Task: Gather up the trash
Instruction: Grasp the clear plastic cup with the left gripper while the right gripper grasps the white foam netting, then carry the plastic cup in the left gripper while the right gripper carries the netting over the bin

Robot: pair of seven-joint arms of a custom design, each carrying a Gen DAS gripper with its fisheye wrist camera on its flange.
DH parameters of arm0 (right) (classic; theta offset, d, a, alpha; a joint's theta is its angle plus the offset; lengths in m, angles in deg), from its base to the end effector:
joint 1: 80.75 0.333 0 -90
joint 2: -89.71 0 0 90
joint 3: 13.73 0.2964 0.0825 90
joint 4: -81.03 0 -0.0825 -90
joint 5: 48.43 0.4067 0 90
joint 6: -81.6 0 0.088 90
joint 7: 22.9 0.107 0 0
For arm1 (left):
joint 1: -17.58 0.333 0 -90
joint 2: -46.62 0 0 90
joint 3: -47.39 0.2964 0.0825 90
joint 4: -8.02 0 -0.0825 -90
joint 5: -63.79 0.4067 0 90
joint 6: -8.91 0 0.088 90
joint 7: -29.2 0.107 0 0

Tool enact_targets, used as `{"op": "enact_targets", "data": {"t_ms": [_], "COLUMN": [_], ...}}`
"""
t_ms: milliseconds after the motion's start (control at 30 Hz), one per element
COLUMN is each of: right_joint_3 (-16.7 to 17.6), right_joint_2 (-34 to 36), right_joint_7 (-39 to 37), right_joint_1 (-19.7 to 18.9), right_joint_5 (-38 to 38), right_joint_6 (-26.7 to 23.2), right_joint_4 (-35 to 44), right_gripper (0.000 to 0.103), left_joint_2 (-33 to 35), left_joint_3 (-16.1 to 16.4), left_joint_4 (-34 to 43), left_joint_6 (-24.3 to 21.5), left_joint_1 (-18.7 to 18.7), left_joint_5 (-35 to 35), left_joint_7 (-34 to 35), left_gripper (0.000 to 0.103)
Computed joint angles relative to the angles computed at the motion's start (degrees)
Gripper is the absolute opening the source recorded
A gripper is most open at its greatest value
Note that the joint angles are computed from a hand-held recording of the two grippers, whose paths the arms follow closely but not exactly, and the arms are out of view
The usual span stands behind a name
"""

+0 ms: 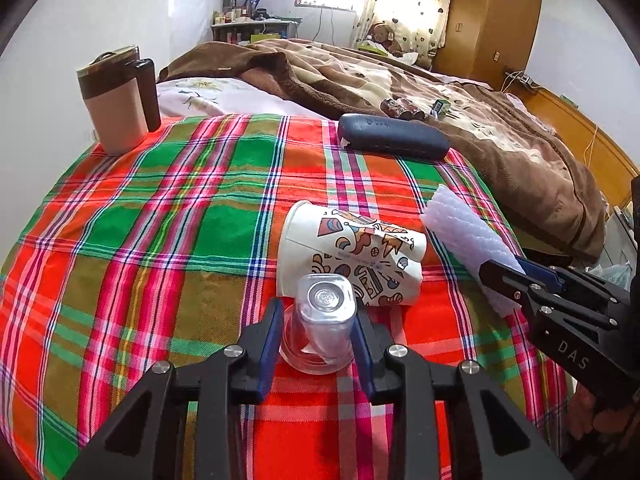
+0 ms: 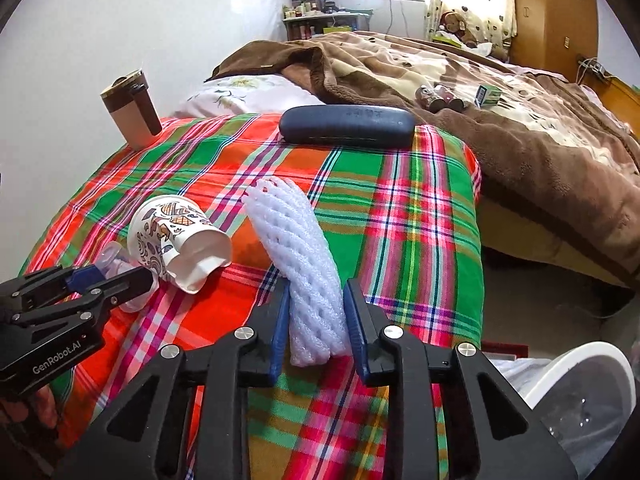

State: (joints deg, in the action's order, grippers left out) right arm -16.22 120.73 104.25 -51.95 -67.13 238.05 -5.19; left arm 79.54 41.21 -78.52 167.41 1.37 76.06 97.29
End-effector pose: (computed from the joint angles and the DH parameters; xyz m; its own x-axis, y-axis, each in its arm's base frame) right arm 0.6709 0.3523 0.4027 0.1180 -0.9871 -0.1078 -0.7602 -0.0200 -0.6494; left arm 0.7055 -0.2832 0.3827 -0.1802 -0.9770 0.1142 -0.7762 0.0699 -0.6265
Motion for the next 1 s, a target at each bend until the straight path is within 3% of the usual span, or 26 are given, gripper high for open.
{"op": "enact_targets", "data": {"t_ms": [733,1000], "right_joint_3": [-1.0,-2.2], "right_joint_2": [-7.2,-12.0], "right_joint_7": [8.8,15.1], "right_joint_1": [1.6,2.6], "right_joint_5": [-4.9,-10.1], "right_joint_6": [4.8,6.9], "right_joint_4": [-9.6,-15.1], "right_gripper": [0.026,0.026], "left_joint_2": [-10.7,-15.6], "left_joint_3": [0.3,-0.6], "left_joint_4": [-13.1,-19.0], "left_joint_6": [6.8,9.9], "left_joint_1": [-0.9,-1.0], "left_joint_5": [2.9,4.1], "left_joint_7": [-3.0,-3.8], "left_gripper": [0.033,0.033]}}
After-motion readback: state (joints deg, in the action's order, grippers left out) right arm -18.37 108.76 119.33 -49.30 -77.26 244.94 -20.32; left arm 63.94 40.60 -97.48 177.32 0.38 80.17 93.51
